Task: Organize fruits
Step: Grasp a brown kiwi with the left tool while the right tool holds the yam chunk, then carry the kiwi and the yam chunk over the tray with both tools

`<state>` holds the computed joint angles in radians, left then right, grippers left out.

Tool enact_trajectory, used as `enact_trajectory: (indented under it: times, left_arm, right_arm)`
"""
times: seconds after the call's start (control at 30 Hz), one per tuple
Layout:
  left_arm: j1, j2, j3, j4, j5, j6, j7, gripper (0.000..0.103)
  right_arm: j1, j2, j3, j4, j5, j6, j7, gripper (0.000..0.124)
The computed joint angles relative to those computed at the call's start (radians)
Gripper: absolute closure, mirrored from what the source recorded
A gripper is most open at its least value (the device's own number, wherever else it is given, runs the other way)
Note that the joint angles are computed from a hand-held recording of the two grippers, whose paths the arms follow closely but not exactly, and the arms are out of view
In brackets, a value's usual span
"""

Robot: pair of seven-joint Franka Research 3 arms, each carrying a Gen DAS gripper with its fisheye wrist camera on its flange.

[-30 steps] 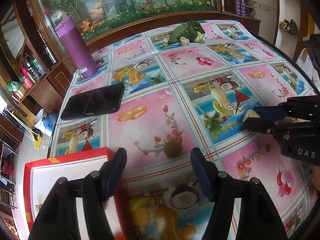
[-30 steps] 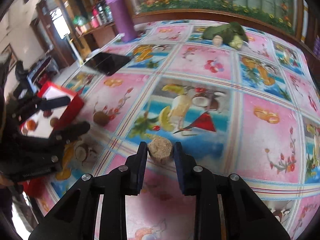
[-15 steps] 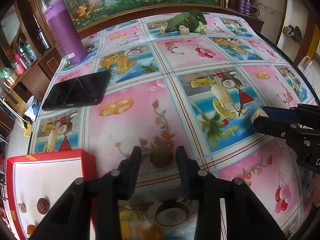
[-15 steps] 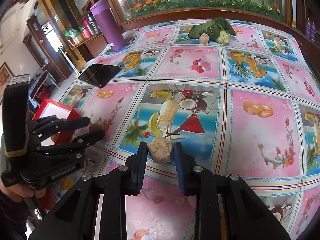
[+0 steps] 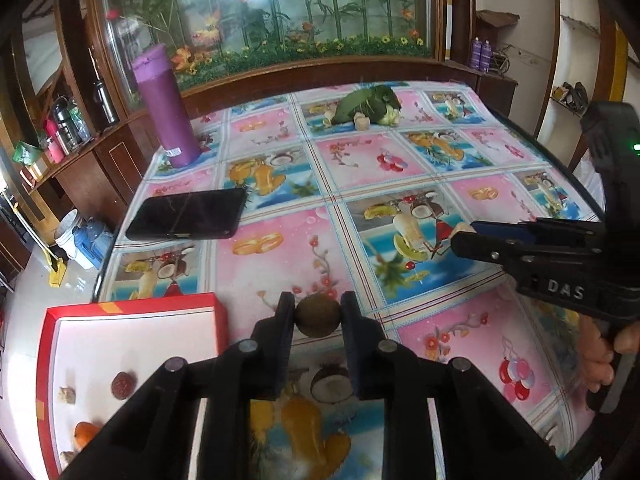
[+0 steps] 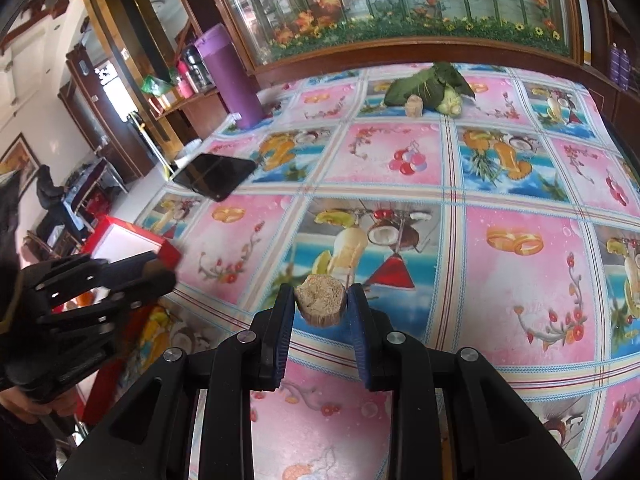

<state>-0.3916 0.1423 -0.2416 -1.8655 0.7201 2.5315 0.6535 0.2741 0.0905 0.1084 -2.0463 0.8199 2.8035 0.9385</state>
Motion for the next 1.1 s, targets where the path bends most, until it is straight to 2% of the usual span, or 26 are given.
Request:
enact_trajectory:
  times: [0.13, 0.23, 0.33, 0.47, 0.57, 0.63, 0.77, 0.83, 0.9, 1.1]
  left_arm:
    - [0.022, -0.206, -0.007, -0.193, 0.076, 0.027, -0.135, 0.077]
    - [0.068, -0.374, -0.04, -0.339, 0.118, -0.008, -0.231, 0.077]
    - [0.105, -0.526, -0.056, -0.474, 0.081, -0.043, -0.265, 0.077]
    - [0.132, -0.674, -0.065, -0.62, 0.002, -0.066, -0.264, 0.077]
    - [0.159, -0.76, -0.072, -0.703, -0.035, -0.074, -0.278, 0.077]
    - [0.18, -0.804, -0.075, -0.744, -0.046, -0.079, -0.291, 0.077]
    - [0.201, -0.85, -0.065, -0.806, -0.066, -0.025, -0.293, 0.077]
    - [0.202, -0.835, -0.059, -0.82, -0.078, 0.027, -0.278, 0.077]
    - [0.206, -0.803, -0.064, -0.819, -0.088, 0.073, -0.262, 0.077]
    - [0.215, -0.703, -0.089, -0.775, -0.097, 0.084, -0.205, 0.077]
  right_arm:
    - [0.004, -0.016, 0.022, -0.006, 0.145, 0.036, -0.118, 0.098]
    - [0.028, -0.034, 0.041, -0.01, 0.274, 0.062, -0.215, 0.098]
    - [0.07, -0.056, 0.062, -0.007, 0.442, 0.046, -0.367, 0.098]
    - [0.142, -0.051, 0.085, 0.02, 0.527, -0.017, -0.429, 0.098]
    - [0.191, -0.033, 0.103, 0.037, 0.472, -0.056, -0.386, 0.098]
    - [0.228, -0.019, 0.117, 0.041, 0.36, -0.043, -0.309, 0.098]
    - [0.265, -0.005, 0.125, 0.028, 0.194, -0.054, -0.176, 0.098]
    - [0.27, -0.004, 0.127, 0.021, 0.161, -0.047, -0.149, 0.098]
    - [0.281, 0.012, 0.124, 0.018, 0.068, -0.054, -0.058, 0.098]
    - [0.279, 0.015, 0.131, -0.007, -0.004, -0.05, 0.017, 0.098]
